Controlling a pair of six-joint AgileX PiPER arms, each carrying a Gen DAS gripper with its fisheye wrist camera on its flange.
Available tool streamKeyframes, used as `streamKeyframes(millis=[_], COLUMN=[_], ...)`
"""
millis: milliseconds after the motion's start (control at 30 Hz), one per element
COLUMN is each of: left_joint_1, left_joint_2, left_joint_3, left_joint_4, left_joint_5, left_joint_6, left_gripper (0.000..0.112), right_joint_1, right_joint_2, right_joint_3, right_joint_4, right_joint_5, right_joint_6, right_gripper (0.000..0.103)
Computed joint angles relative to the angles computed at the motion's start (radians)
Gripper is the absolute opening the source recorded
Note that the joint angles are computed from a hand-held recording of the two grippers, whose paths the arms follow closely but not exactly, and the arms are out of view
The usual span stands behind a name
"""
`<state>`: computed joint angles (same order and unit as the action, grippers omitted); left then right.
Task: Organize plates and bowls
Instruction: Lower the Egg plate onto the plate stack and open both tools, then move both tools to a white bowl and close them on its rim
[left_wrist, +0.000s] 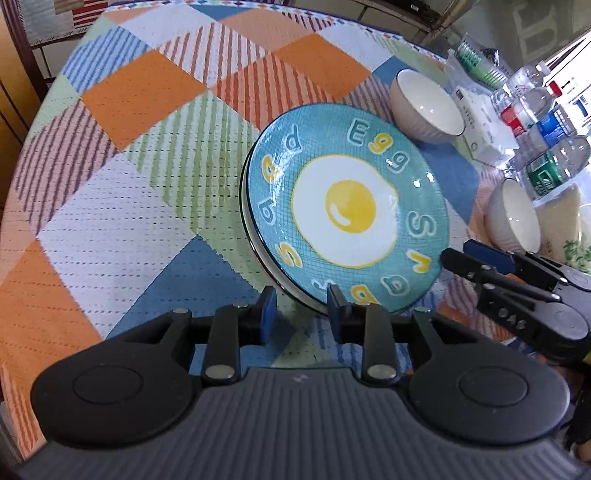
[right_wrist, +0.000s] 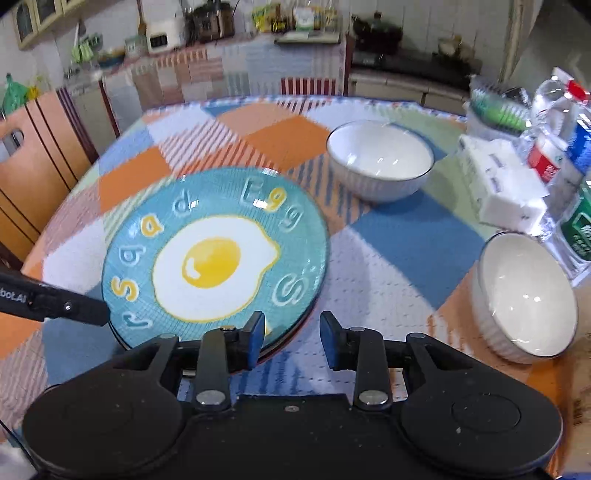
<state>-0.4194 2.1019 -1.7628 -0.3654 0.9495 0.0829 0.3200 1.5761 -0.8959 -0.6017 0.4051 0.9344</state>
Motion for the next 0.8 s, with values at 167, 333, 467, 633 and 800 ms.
streamKeyframes(millis=[167,333,467,633,800], left_joint_1=[-0.001,-0.022,-0.045,-0.081,-0.11], left_joint_2=[-0.126,-0.216,-0.268,-0.327,-0.378], left_joint_3=[0.119,0.187,0.206,0.226,0.254], left_joint_4=[-0.008,0.046,0.101,0.157,0.166], left_joint_5=[-0.052,-0.058,-0.032,0.018,0.069], left_joint_6=[0.004,-0.052,-0.09,-0.124,-0.127], left_gripper=[0.031,0.031,0.033,0.04,0.05], right_joint_1=[-0.05,-0.115,-0.13,-0.131,-0.061], right_joint_2=[-0.133,-0.272,-0.364,-0.455,-0.522], right_joint_3=[0.074,0.113,0.123,0.12,0.123], right_joint_4=[0.153,0.419,0.53,0.647,0.611], right_joint_5=[-0.016,0.006,0.05,0.127,0.19], right_joint_6=[-0.19,-0.494,-0.671,-0.859,-0.867], right_gripper=[0.037,0.038,0.04,0.054,0.071])
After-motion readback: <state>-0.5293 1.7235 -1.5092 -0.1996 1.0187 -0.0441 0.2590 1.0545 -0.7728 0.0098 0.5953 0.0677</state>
